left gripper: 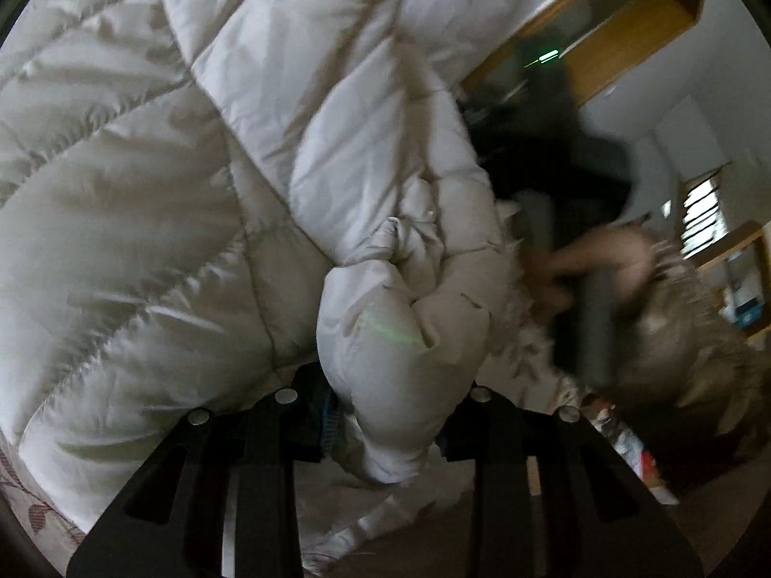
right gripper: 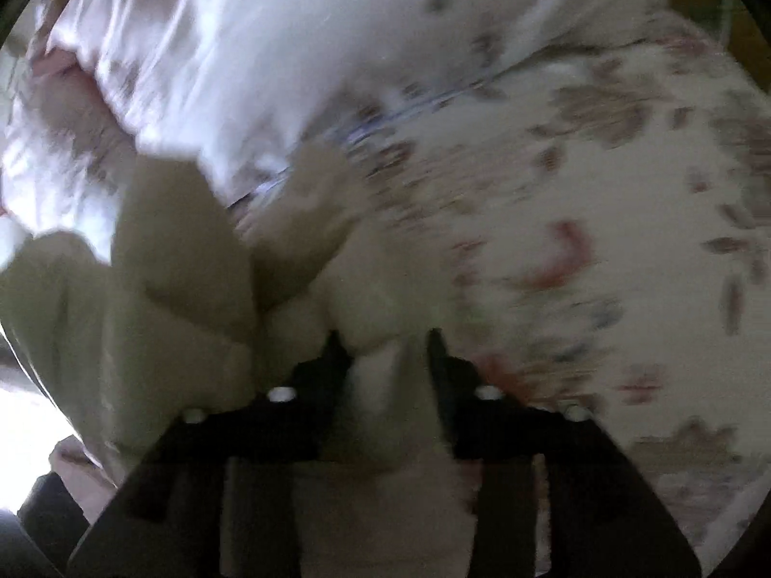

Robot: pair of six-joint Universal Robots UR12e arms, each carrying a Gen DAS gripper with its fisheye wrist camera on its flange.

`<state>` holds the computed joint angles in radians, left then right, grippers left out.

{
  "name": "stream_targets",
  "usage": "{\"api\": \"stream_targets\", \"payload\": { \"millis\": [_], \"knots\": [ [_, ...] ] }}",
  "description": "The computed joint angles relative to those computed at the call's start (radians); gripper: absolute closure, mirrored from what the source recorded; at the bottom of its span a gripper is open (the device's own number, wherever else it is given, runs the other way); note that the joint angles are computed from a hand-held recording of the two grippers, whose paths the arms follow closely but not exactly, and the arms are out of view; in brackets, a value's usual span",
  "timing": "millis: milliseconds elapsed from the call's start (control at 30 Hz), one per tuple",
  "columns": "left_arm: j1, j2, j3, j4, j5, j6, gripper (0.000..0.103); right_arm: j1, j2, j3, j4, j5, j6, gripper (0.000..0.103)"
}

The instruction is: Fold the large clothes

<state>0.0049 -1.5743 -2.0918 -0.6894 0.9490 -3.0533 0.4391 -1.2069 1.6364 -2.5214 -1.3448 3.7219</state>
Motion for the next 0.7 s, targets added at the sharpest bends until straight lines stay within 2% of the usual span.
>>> {"api": "stream_targets", "payload": {
  "millis": [67, 133, 167, 233, 267, 300, 400, 567, 600, 633, 667, 700],
  "knots": [
    [-0.02, -0.011, 0.017, -0.025, 0.046, 0.015, 0.07, -0.008, -0.031, 0.021, -0.031, -0.046, 0.03, 0.061],
    [-0.038, -0.02, 0.031, -0.041, 0.088, 0.028, 0.068, -0.018, -0.052, 0.039, -0.098, -0.04, 0.036, 0.059],
    [-0.05, -0.024, 0.038, -0.049, 0.117, 0.036, 0.067, -0.023, -0.058, 0.039, -0.134, -0.019, 0.032, 0.057],
    [-0.071, -0.033, 0.054, -0.061, 0.164, 0.05, 0.065, -0.025, -0.07, 0.044, -0.209, 0.061, -0.005, 0.042],
    [-0.081, -0.039, 0.063, -0.067, 0.186, 0.055, 0.064, -0.025, -0.066, 0.039, -0.221, 0.098, -0.025, 0.04],
    [-0.086, -0.042, 0.068, -0.069, 0.198, 0.059, 0.064, -0.023, -0.065, 0.029, -0.211, 0.149, -0.068, 0.038],
    [-0.091, -0.04, 0.064, -0.075, 0.229, 0.072, 0.063, -0.005, -0.049, -0.014, -0.118, 0.212, -0.166, 0.038],
    [-0.087, -0.043, 0.064, -0.072, 0.231, 0.07, 0.063, 0.015, -0.044, -0.02, -0.108, 0.251, -0.138, 0.038],
    [-0.089, -0.045, 0.063, -0.066, 0.23, 0.068, 0.063, 0.017, -0.034, -0.032, -0.096, 0.244, -0.143, 0.045],
    [-0.089, -0.045, 0.062, -0.064, 0.228, 0.066, 0.063, 0.021, -0.022, -0.05, -0.07, 0.231, -0.159, 0.076],
    [-0.087, -0.044, 0.061, -0.062, 0.224, 0.064, 0.062, 0.026, -0.014, -0.065, -0.046, 0.216, -0.18, 0.086],
    [-0.09, -0.045, 0.062, -0.061, 0.22, 0.061, 0.062, 0.035, -0.005, -0.083, -0.016, 0.187, -0.2, 0.089]
  ]
}}
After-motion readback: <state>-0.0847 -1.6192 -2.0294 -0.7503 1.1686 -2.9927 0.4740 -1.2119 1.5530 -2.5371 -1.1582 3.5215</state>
